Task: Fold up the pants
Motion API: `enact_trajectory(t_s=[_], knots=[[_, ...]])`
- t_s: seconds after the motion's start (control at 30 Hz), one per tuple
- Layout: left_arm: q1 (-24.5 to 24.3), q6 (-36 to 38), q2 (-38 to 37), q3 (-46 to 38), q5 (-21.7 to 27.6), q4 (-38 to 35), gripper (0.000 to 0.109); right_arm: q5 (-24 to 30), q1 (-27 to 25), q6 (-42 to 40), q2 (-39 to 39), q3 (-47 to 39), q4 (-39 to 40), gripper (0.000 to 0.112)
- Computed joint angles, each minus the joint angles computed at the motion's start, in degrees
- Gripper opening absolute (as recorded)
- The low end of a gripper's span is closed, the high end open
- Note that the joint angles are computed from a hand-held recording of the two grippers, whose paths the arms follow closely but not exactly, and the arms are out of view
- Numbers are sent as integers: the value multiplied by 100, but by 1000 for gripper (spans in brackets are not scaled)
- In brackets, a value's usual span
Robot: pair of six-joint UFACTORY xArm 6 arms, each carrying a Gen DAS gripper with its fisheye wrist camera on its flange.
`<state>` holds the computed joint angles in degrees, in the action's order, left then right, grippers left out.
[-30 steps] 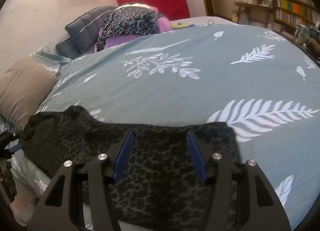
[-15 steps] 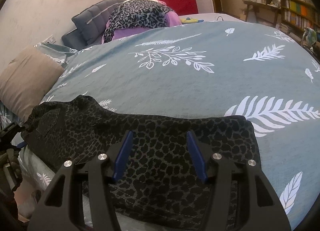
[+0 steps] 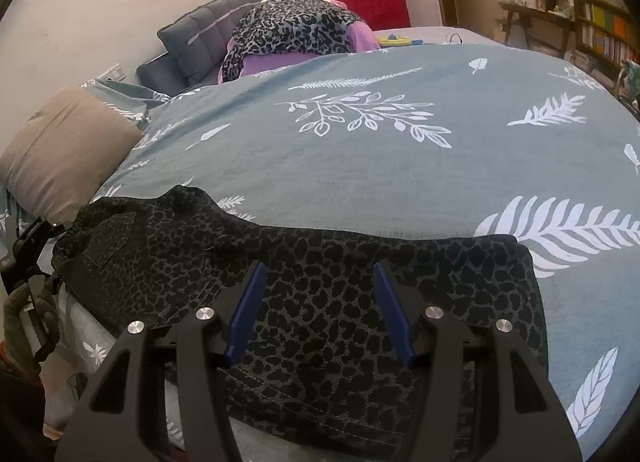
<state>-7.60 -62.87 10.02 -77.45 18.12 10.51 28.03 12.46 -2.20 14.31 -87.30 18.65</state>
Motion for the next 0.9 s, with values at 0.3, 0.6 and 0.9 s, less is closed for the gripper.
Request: enact_trajectory(t_s=[0.3,0.6,0.9], knots=[[-106,969,160,-56,-484,-1097,82,122,-24,112,85,-88,164,58],[-82,1266,526,-625,211,-1485,39,36,-53,141,32,-27,141,58],[-337,1673,410,-959,303,-1266,25,-73,-136,194,-91,147,195,58]])
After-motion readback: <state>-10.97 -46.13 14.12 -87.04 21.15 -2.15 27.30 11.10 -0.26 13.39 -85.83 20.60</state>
